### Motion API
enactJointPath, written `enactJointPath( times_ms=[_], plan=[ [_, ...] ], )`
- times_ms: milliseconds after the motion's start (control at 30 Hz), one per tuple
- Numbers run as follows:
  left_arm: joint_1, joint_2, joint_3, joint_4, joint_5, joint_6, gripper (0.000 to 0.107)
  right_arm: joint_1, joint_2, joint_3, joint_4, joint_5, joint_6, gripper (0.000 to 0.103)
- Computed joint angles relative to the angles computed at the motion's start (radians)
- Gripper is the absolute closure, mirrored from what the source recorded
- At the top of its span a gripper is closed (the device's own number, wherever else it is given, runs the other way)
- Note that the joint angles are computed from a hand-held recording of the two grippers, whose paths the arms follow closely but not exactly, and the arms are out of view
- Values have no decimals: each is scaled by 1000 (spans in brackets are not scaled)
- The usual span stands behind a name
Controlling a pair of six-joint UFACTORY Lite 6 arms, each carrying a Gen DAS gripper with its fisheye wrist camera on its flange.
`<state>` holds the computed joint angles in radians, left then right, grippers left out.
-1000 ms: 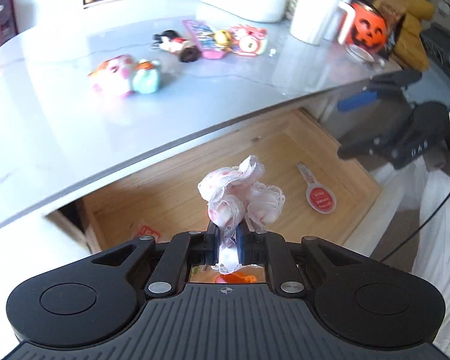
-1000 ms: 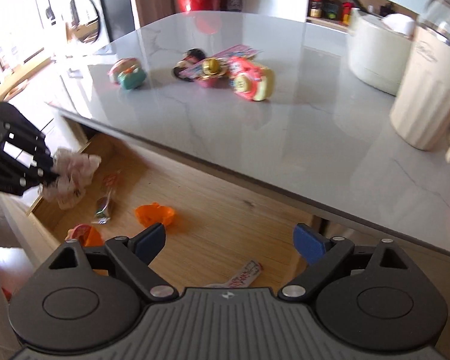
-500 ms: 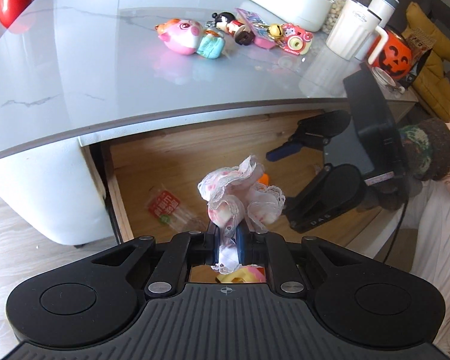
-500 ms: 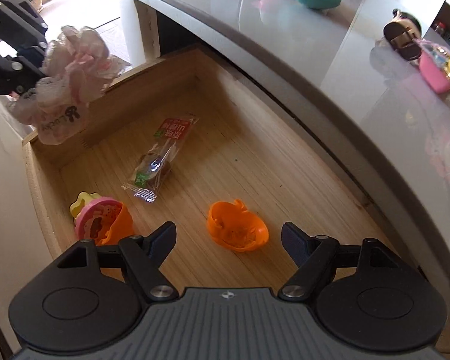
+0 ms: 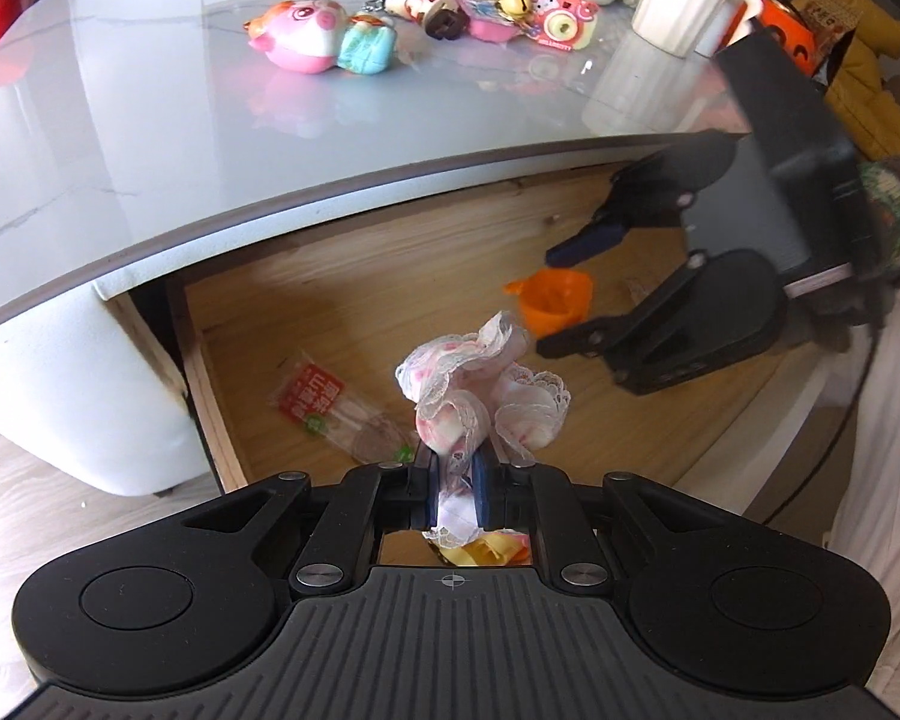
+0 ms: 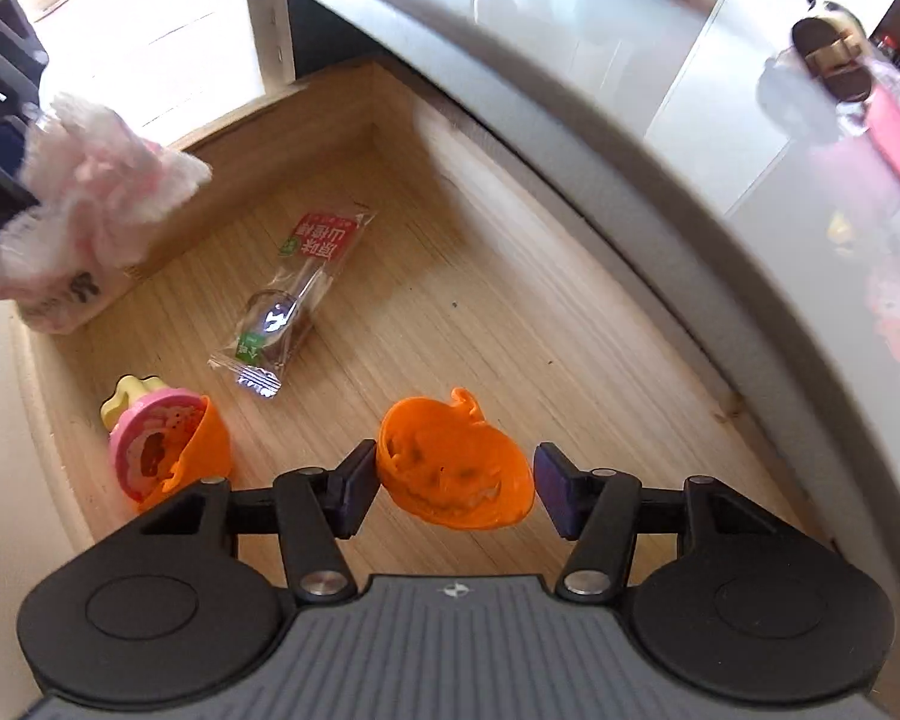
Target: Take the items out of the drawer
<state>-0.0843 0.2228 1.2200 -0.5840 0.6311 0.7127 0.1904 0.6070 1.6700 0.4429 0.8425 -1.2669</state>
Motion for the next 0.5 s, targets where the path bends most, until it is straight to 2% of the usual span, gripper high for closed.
enactJointPath(
  times_ms=[100, 233, 300, 367, 500],
  plan=[
    [-37, -2, -3, 66, -38, -45, 94, -88, -133, -56, 73, 77, -51, 47],
    [-125, 2, 12, 304, -97, -234, 94, -231, -242, -61, 172, 198, -88, 47],
    [-147, 8, 46, 302, -83, -240, 94, -299, -278, -73, 202, 229, -105, 47],
    [-182, 34, 120, 340, -70, -291, 94, -362, -303, -90, 228, 231, -123, 47],
    [-239, 155, 373, 446, -82, -448, 93, -454, -292, -95, 280, 221, -153, 47]
  ],
)
